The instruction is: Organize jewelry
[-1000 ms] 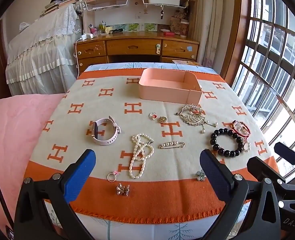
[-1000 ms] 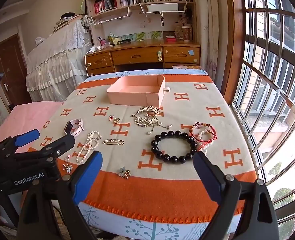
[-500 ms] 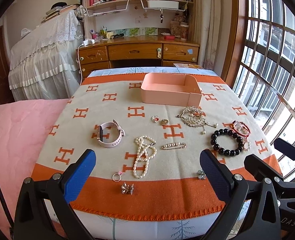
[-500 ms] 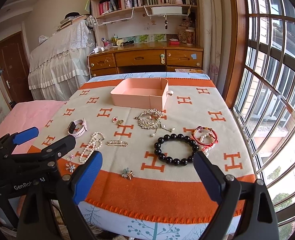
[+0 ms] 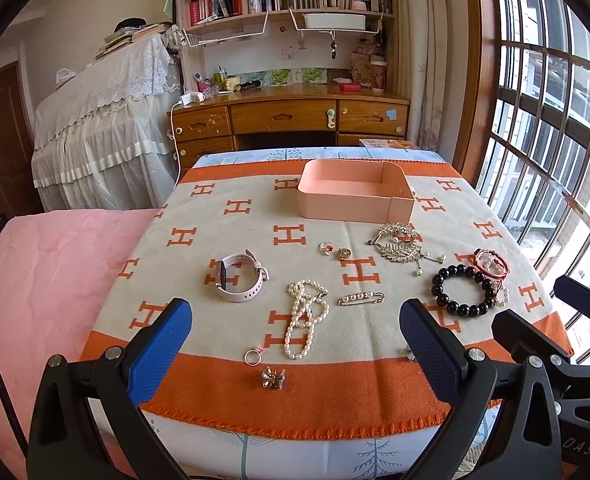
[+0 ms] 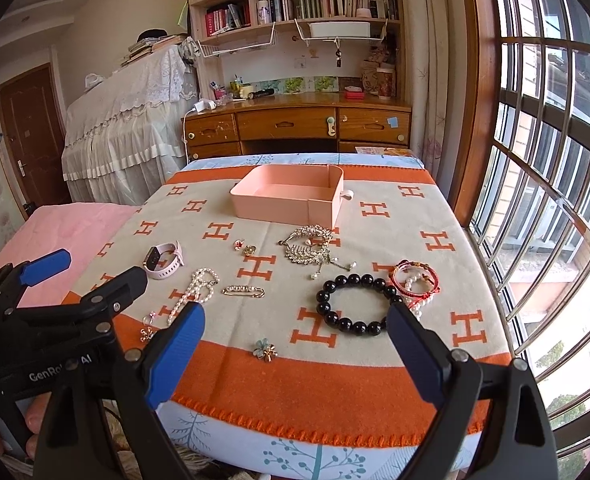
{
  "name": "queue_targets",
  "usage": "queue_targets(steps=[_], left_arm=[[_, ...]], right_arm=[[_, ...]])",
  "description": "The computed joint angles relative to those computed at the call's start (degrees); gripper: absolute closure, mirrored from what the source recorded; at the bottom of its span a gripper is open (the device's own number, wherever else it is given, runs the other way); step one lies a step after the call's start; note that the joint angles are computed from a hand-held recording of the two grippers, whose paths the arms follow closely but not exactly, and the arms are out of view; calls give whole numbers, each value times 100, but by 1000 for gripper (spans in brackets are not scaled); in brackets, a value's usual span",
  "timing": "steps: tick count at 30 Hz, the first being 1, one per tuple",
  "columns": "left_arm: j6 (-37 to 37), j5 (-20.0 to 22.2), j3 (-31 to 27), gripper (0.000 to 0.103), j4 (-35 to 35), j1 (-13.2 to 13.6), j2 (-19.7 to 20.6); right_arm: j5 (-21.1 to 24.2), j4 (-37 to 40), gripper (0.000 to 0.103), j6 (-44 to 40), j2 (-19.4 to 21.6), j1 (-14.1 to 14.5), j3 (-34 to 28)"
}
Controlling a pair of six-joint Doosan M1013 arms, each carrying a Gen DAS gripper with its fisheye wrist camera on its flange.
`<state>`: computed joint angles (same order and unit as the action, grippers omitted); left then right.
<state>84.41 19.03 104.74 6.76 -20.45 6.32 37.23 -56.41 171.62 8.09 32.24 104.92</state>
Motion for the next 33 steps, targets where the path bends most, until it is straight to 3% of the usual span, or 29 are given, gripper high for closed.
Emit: queue_targets(steps=[33], left_arm=[[203,68,-2,1,-224,56,4]], right_arm=[[26,-45,10,29,2,29,-2]])
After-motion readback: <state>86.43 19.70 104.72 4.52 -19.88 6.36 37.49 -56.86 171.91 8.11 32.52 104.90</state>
